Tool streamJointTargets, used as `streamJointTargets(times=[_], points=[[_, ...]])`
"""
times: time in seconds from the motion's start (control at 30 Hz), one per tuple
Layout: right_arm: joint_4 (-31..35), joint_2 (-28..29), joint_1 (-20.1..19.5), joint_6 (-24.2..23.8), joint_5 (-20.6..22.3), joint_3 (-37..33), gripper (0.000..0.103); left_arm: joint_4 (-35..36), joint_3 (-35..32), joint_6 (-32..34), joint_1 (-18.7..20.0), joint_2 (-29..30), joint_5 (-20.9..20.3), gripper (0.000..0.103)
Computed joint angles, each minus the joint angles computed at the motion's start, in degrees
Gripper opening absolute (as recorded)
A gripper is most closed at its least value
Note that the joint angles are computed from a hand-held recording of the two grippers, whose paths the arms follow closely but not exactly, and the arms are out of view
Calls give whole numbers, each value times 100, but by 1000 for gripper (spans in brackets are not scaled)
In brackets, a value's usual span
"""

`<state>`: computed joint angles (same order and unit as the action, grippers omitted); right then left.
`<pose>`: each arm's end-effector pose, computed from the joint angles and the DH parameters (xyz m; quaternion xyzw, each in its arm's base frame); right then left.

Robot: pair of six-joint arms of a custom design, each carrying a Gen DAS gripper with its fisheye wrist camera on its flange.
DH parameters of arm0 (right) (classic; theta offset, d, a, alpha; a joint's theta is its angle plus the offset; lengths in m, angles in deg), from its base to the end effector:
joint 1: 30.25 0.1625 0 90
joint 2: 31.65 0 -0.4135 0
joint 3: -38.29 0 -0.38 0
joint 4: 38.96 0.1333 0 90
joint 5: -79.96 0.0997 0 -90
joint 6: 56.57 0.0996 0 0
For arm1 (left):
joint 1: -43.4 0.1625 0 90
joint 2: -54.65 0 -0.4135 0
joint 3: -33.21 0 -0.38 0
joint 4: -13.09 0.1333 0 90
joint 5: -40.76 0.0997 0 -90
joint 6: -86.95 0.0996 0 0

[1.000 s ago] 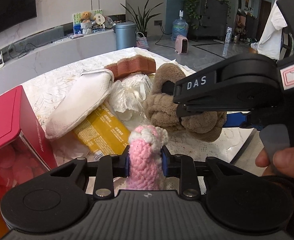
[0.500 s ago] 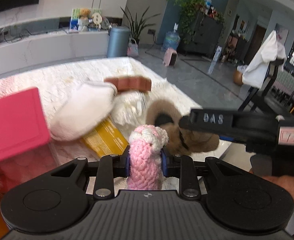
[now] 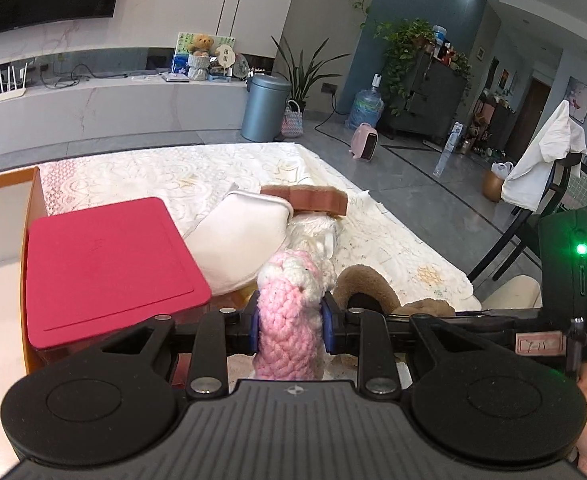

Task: Organize soft objects
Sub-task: 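Carry the pink plush with the left tool while the right tool carries the brown plush to the white box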

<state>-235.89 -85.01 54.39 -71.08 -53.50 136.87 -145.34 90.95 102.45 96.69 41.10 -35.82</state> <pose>0.0061 -0.6287 0.2781 -0.1257 -0.8101 0.4144 0.3953 -0.3559 -0.7390 -0.0529 0.4052 0.8828 -0.2260 0.0739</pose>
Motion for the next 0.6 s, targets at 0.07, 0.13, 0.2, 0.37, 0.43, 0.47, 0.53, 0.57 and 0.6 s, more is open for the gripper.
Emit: streamJointTargets(times=[0.07, 0.13, 0.2, 0.37, 0.43, 0.47, 0.53, 0.57, 0.6], points=[[3, 51, 31, -183, -24, -34, 62, 33, -10, 17, 2, -13, -9, 32], [-95, 59, 18, -302, 71, -17, 59, 0, 7, 70, 15, -42, -90, 32], [-226, 35, 11, -295, 137, 18, 55, -61, 60, 105, 33, -82, -173, 32], [-392, -153, 20, -99, 349, 198, 51, -231, 231, 87, 5, -208, -153, 32], [-489, -179, 67, -127, 336, 241, 51, -333, 319, 70, -10, -297, -145, 32], [-609, -167, 112, -189, 302, 257, 51, -392, 365, 66, -19, -339, -123, 32], [-866, -158, 221, -357, 257, 304, 51, -435, 455, 35, -30, -461, -42, 32], [-1000, -147, 276, -431, 243, 315, 51, -428, 464, 3, -38, -505, 17, 32], [-1121, -127, 334, -486, 224, 310, 51, -417, 475, -27, -44, -556, 80, 32]])
